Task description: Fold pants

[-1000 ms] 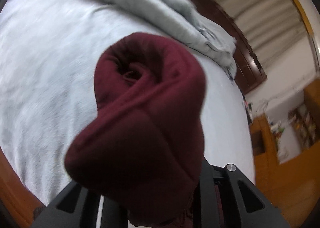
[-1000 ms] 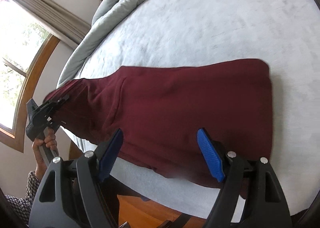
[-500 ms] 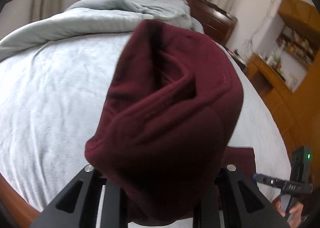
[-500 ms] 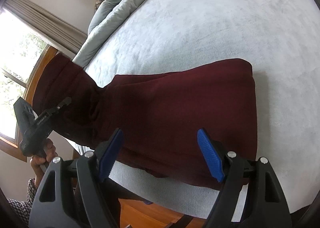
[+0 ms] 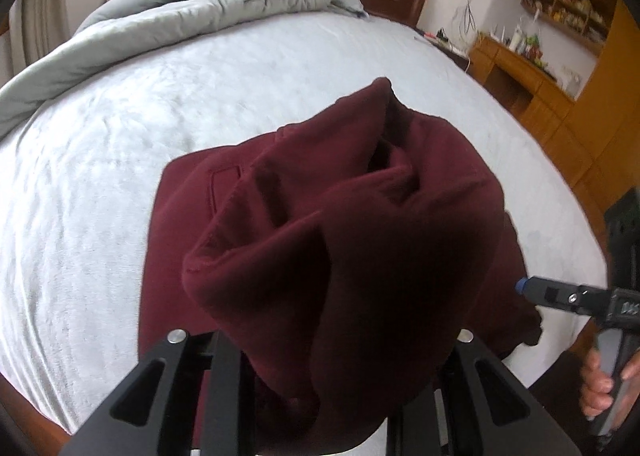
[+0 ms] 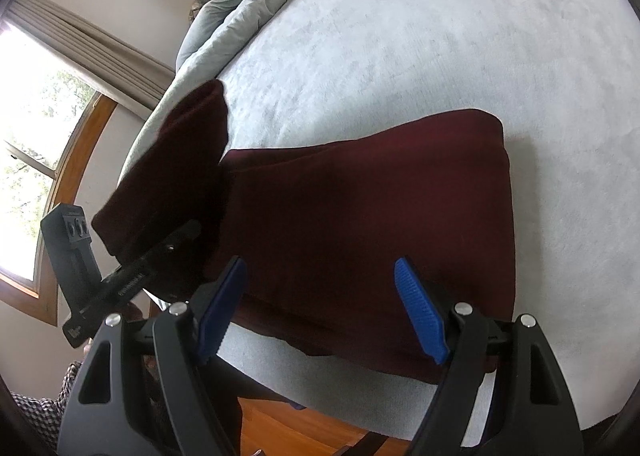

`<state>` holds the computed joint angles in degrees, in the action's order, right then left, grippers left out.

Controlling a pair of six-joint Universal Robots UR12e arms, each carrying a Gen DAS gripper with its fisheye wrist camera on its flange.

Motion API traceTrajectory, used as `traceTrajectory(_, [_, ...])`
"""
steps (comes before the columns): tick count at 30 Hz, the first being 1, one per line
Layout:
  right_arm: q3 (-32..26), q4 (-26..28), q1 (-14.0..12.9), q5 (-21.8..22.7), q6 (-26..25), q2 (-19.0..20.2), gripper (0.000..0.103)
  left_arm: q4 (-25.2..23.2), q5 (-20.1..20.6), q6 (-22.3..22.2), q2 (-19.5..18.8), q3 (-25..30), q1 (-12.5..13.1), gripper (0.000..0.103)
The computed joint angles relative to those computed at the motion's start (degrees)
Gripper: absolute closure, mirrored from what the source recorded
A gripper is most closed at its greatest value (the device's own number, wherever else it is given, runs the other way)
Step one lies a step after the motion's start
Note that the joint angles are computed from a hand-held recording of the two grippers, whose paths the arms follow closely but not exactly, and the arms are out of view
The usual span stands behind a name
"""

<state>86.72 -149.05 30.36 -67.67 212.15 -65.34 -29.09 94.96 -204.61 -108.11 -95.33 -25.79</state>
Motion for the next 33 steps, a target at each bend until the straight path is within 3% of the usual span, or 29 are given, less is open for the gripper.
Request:
traceTrajectory(4, [-0.01,0.5,-0.16,0.46,0.64,0.27,0.027,-2.41,3.06,1.7,-1.07,1.37,-1.24,0.076])
traceTrajectory(6, [0.03,1.1,-0.2,0.44,0.8,0.39,0.027,-2.48,4.29,3.46,-1.44,1.72,-1.83,0.062])
traceTrajectory(8, [0.28,1.11,-0.27,0.68,1.22,0.5,0.027,0.79,-2.59,3.39,-0.76,0.47,-0.99,0.003])
traceTrajectory(11, [0.53,0.45,-0.45,1.25,1.64,0.58,0.027,2.68,-9.52,2.07,-0.2,-0.21,-0.3,0.005])
traceTrajectory(15, [0.43,0.86,-0.49,1.16,1.39,0.51,0.027,4.39,-13.19,-1.48,1.87,-2.05,1.05,0.005])
traceTrajectory(18, [-0.01,1.14,-0.62,1.95,1.94,0.39,0.026,4.85,-10.78,-5.75,3.96,-3.85,2.31,0.004])
traceTrajectory(20, [-0.75,0.52,-0.86,4.08,2.7,0.64,0.017,-0.76,-4.84,-8.01,4.82,-3.5,3.21,0.004])
traceTrajectory(26, [-5.97,3.02,-0.51,10.0,2.86,3.22,0.013,-9.5,0.28,-10.87,4.88,-3.44,4.65,0.004])
traceTrajectory(30, [-10.38,8.49,0.5,9.88,1.21,5.45,0.013,-11.28,-1.62,-9.28,3.89,-3.66,4.73,0.004])
traceTrajectory(33, [-11.92,10.99,0.85,10.12,1.46,6.53,0.013,-9.01,-4.13,-10.89,3.7,-5.11,5.28,0.003])
